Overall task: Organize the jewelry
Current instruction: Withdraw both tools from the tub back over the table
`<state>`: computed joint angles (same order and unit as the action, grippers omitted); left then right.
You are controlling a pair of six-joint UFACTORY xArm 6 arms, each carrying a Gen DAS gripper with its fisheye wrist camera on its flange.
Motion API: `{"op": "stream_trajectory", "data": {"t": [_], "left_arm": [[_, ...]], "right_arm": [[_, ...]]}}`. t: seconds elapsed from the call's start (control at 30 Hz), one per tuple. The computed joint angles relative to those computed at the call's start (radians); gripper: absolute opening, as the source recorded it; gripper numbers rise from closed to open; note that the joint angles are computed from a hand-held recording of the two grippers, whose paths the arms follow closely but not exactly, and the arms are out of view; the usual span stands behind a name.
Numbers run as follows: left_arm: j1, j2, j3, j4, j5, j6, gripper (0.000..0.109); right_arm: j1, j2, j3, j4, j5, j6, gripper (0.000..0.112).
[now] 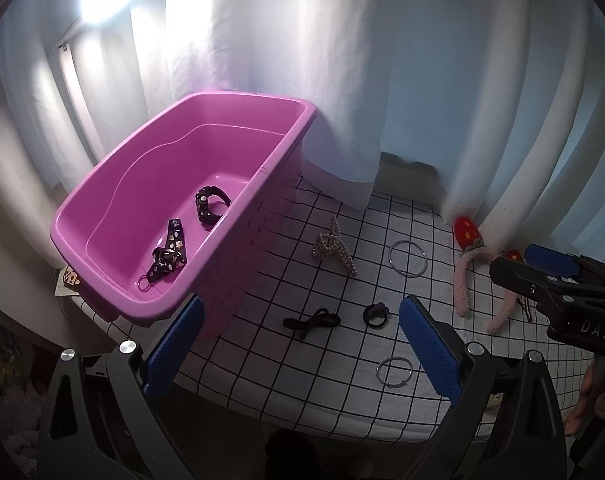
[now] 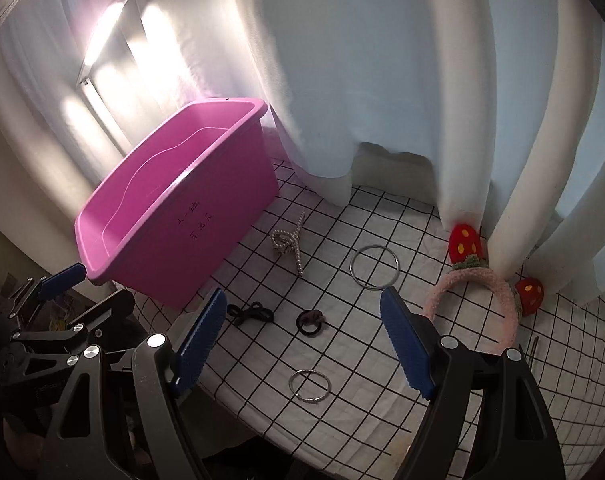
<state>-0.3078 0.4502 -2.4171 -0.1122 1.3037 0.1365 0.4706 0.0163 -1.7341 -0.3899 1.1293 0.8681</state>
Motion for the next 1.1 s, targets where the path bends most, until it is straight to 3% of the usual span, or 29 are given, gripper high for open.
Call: {"op": "stream_trajectory", "data": {"t": [0.13,0.53,0.83,1.1], "left_arm": [[-0.037,-0.154,0.257,0.000,-0.103,0.015,0.096],[-0.144,-0.415,0.677,0.052,-0.194,-0.028,0.096],[-0.185,-0.538,0.883,0.105,-0.209,-0.046,0.096],[-0.172,-0.497,0.926,0.073,-0.243,-0.006,0.096]], "right_arm": [[0.014,-0.165,0.219,-0.020,-0.014,0.091,0.076],[0.102,-0.566,0.691,-0.045,0.023,0.306,0.076],[0.178,-0.777,0.923,-0.053,0.064,0.487,0.076],[0.208,-0.796,1.020,-0.089,0.027,0.625,0.076]]}}
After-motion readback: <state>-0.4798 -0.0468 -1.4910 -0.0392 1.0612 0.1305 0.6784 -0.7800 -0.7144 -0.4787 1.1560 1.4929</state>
